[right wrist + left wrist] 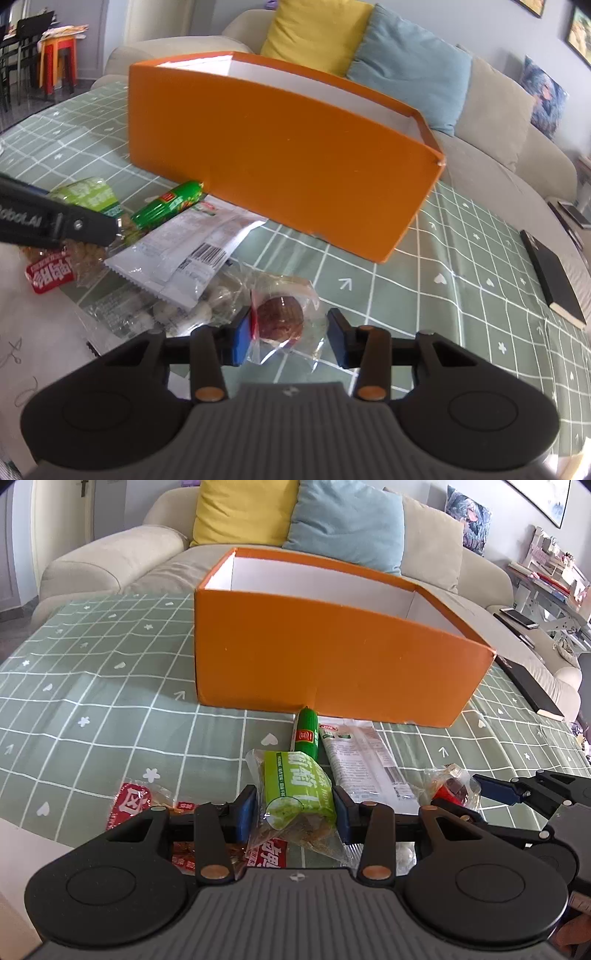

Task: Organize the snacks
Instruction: 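Grasp the green snack bag with the left tool while the right tool grasps the cake packet, then carry the green bag and cake packet over the orange box with both tools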

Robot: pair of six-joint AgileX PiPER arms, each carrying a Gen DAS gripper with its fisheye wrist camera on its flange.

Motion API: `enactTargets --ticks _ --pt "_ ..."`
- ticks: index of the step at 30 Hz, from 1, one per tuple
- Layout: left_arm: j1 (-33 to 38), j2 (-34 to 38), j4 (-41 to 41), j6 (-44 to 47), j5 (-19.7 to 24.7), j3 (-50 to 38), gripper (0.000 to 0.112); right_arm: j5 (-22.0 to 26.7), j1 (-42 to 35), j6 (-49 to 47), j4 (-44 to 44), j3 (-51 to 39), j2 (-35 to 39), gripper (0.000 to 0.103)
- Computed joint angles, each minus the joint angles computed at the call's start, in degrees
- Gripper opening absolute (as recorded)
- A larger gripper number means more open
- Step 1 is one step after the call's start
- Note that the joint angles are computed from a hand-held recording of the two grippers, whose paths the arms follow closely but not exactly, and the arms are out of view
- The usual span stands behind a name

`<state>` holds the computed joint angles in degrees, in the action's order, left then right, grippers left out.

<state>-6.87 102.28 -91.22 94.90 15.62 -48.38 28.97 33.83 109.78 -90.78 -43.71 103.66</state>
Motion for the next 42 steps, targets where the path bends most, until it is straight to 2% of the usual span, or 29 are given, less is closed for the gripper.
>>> enactTargets --ticks 8,12,15,20,27,33,36,38,42 --pt "0.71 -4.53 1.78 -3.55 0.59 1.58 0.048 -0.74 0.13 4.22 -1.54 2.54 -6.08 0.04" --pt "0.1 -6.38 8.54 -11.65 0.38 0.18 0.048 -0.36 0.86 4.46 -2.97 3.35 -10.16 0.04" --pt "-0.67 -7.38 14.2 -18.18 0.25 -1.77 0.048 -0.51 0.61 2.23 -1.92 3.07 -13.14 0.04" --pt "-1.11 -7.65 18.26 -23.61 1.9 -6.24 0.048 -2.86 -2.53 -4.44 1.09 0.61 -16.28 0.04" --pt "-3.79 -5.23 24.75 -32.06 1.14 -14.11 0.048 -6.81 -7.86 -14.04 4.11 -4.88 -16.98 0.04" --pt "-6.3 -0.95 35.67 -44.1 1.25 -22.33 0.048 -10.3 -12.68 -26.87 12.39 -11.21 -14.45 0.04" --pt "-7.13 2.24 42.73 -52.33 3.25 -27.52 0.048 -11.33 -14.95 -35.91 19.45 -14.78 -12.13 0.04" --pt "-7.52 4.77 46.62 -56.96 4.93 -30.99 0.048 -11.81 -16.5 -43.25 25.48 -17.34 -10.27 0.04" --pt "-8.61 10.45 56.87 -67.67 8.57 -39.33 0.048 -11.1 -19.69 -64.03 43.81 -23.74 -5.48 0.04"
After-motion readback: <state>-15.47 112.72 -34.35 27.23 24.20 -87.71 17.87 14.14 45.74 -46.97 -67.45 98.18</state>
